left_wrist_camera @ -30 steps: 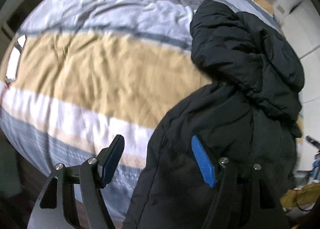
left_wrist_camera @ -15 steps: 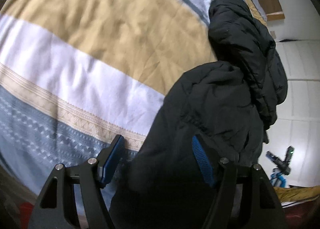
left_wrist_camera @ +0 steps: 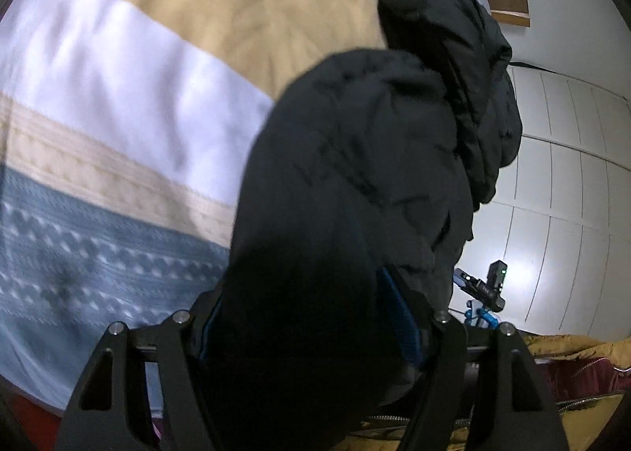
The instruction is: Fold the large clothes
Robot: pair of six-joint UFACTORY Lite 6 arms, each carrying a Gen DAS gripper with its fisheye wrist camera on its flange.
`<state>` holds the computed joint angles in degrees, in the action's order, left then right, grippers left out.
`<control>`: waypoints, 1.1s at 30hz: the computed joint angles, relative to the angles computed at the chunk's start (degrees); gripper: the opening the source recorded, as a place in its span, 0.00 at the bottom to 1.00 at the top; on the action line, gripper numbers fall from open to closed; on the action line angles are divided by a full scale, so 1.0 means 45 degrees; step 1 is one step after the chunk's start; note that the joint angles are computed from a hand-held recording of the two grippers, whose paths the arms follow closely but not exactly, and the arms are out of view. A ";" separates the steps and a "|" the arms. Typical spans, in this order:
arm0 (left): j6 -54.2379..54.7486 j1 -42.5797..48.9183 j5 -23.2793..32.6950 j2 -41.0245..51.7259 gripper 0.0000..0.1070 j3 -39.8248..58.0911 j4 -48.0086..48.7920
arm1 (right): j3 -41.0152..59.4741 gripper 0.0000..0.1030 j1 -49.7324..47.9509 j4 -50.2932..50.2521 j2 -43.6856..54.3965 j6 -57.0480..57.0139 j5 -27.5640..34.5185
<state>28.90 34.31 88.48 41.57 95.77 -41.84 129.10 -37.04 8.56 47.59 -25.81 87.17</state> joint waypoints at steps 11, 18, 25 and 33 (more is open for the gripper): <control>-0.0451 -0.0983 -0.0464 -0.1566 0.64 -0.1810 -0.0034 | -0.2943 0.91 -0.1849 0.1529 -0.0006 -0.1245 0.0578; -0.0371 -0.0570 -0.0823 -0.2462 0.64 -0.3307 0.0239 | -0.5070 0.93 -0.2907 0.1513 -0.0874 -0.1493 0.0530; -0.0209 -0.0218 -0.0786 -0.3094 0.64 -0.3991 -0.0098 | -0.7030 0.93 -0.3262 0.1423 -0.1958 -0.2161 0.1174; -0.0170 -0.0298 -0.0547 -0.3910 0.64 -0.4607 -0.0300 | -0.9016 0.63 -0.2389 0.1236 -0.3246 -0.2032 0.0892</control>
